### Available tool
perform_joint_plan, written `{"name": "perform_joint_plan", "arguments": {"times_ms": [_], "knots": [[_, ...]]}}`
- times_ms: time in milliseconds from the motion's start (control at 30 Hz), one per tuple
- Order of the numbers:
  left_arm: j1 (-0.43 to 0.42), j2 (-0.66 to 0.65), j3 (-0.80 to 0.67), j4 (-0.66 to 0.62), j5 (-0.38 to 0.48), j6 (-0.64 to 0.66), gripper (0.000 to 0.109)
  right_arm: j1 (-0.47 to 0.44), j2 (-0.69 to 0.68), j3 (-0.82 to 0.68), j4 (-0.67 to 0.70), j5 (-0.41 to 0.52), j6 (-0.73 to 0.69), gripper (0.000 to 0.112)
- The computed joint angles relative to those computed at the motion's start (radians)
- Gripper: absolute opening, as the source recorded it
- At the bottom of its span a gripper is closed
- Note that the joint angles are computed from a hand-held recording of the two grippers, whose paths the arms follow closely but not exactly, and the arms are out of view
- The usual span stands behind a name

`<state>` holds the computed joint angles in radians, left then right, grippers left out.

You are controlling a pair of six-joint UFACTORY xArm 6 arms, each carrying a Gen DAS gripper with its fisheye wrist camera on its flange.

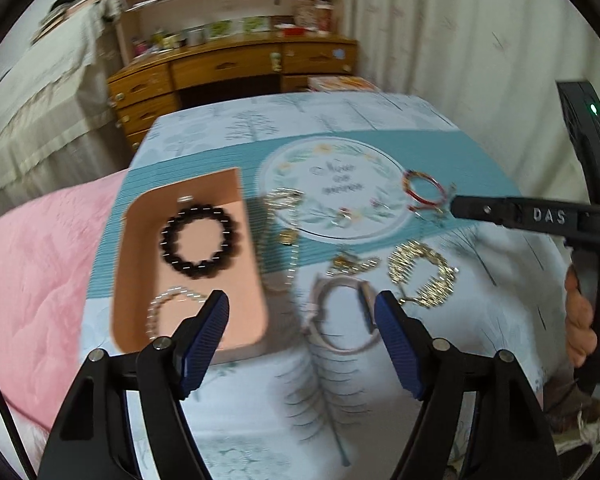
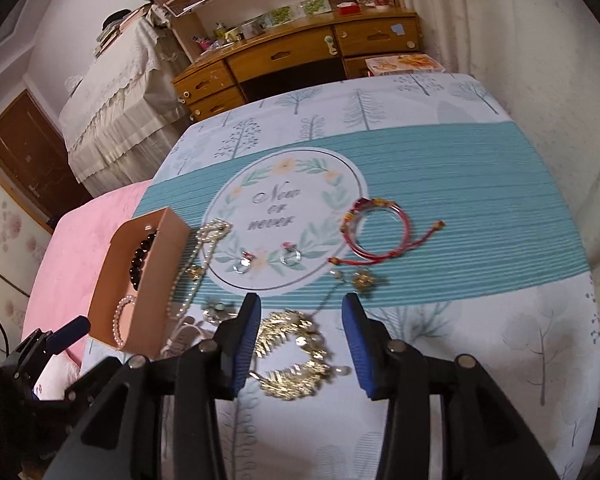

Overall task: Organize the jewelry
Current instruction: 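Move left tool over pink-band watch while right tool approaches gold hair comb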

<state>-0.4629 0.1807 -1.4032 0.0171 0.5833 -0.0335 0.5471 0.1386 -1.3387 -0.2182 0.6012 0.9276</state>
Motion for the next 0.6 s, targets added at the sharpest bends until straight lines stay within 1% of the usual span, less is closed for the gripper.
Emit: {"name": "perform_joint_plan", "arguments": {"times_ms": [33, 67, 100, 133, 167, 233, 300, 367, 600], "knots": [[-0.005, 0.01, -0.012, -0.012, 0.014, 0.016, 0.058, -0.005, -0.01, 0.022, 0.012, -0.015, -0.006, 0.043], [-0.009, 0.028, -0.037, -0.036, 0.04, 0.043, 0.053, -0.009, -0.017, 0.038, 0.021, -0.026, -0.01, 0.043], [-0.01, 0.046, -0.063, -0.057, 0.071, 0.064, 0.043, -0.012, -0.026, 0.056, 0.028, -0.035, -0.012, 0.043], [-0.009, 0.062, -0.085, -0.072, 0.095, 0.077, 0.037, -0.015, -0.033, 0.073, 0.037, -0.048, -0.017, 0.043], [-0.008, 0.084, -0.116, -0.088, 0.126, 0.088, 0.035, -0.018, -0.039, 0.089, 0.049, -0.06, -0.024, 0.043], [-0.008, 0.118, -0.16, -0.101, 0.169, 0.096, 0.026, -0.02, -0.046, 0.11, 0.073, -0.078, -0.051, 0.043], [-0.006, 0.155, -0.215, -0.117, 0.226, 0.107, 0.022, -0.02, -0.046, 0.119, 0.097, -0.083, -0.09, 0.042], [-0.006, 0.18, -0.248, -0.115, 0.262, 0.101, 0.022, -0.017, -0.043, 0.117, 0.108, -0.076, -0.118, 0.043], [-0.009, 0.273, -0.373, -0.034, 0.382, 0.012, 0.022, -0.006, -0.037, 0.113, 0.094, -0.059, -0.182, 0.043]]}}
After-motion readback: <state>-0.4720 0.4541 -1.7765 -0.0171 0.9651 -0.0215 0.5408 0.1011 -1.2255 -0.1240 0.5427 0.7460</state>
